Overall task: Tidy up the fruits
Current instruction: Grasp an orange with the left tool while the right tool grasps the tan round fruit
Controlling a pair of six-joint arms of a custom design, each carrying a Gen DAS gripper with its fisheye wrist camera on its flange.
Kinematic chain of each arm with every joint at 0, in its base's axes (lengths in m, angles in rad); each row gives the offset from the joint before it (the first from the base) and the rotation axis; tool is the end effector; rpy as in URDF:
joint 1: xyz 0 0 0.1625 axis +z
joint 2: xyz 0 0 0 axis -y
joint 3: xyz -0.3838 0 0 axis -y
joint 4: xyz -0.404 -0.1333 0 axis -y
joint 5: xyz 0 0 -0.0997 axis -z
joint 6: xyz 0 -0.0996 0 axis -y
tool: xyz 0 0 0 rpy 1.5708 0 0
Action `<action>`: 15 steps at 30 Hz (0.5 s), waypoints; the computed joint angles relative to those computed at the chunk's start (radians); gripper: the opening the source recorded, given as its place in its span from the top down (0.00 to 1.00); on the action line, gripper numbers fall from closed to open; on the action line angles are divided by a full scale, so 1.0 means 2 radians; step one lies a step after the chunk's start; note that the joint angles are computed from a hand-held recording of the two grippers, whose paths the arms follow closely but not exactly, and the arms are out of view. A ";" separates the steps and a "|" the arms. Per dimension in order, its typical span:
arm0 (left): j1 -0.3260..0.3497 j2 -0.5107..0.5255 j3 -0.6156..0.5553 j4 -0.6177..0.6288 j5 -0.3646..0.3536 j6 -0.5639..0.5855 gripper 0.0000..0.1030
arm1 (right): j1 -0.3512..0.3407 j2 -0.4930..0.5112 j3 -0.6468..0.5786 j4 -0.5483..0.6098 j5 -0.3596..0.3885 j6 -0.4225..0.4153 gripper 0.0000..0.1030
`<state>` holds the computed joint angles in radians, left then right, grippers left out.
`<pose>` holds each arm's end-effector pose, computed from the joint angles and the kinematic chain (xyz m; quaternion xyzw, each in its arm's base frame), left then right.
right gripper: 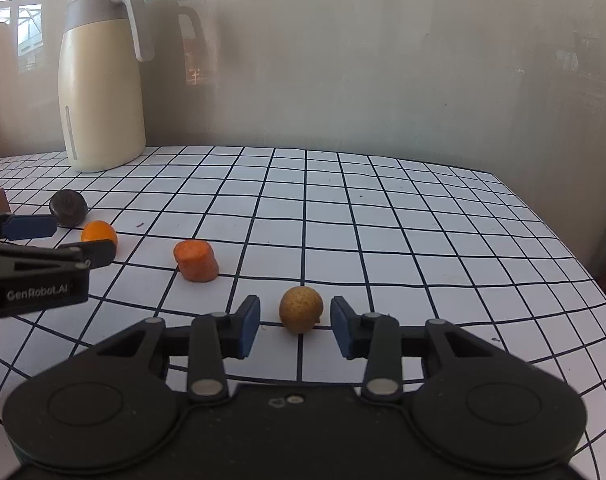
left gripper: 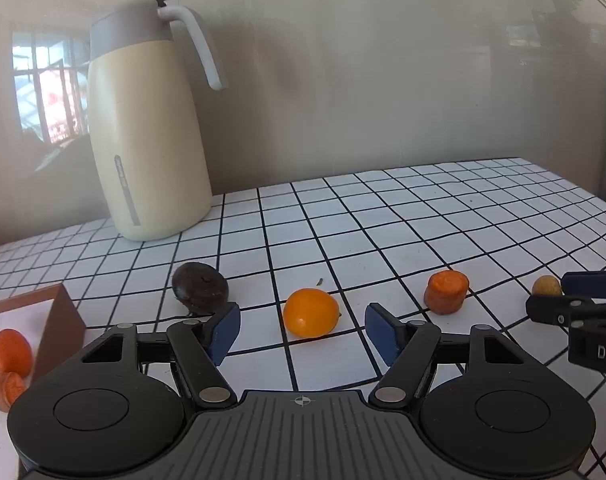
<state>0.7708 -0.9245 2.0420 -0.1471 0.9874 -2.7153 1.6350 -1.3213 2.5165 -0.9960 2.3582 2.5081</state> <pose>-0.1363 -0.3947 -0.0192 0.4569 0.7972 -0.3293 0.2173 0.0813 -0.2875 0.0469 0.0160 -0.7547 0.4779 0.4492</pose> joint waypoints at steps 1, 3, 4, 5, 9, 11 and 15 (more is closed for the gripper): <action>0.002 0.005 -0.007 0.008 0.000 -0.006 0.32 | -0.001 -0.001 0.000 0.002 -0.002 0.001 0.71; 0.007 0.012 -0.019 0.019 0.003 -0.012 0.32 | -0.003 -0.002 -0.001 0.005 -0.005 0.002 0.72; 0.008 0.016 -0.024 0.024 0.003 -0.015 0.32 | -0.004 -0.002 -0.002 0.008 -0.005 0.003 0.72; 0.010 0.020 -0.029 0.029 0.004 -0.016 0.32 | -0.005 -0.003 -0.003 0.010 -0.007 0.005 0.73; 0.006 0.032 -0.038 0.040 0.000 -0.015 0.32 | -0.010 -0.004 -0.005 0.021 -0.008 0.013 0.77; 0.003 0.037 -0.042 0.044 -0.004 -0.011 0.37 | -0.011 0.000 -0.009 0.024 -0.006 0.015 0.77; -0.001 0.039 -0.040 0.041 0.000 0.003 0.66 | -0.014 -0.005 -0.007 0.030 -0.012 0.028 0.85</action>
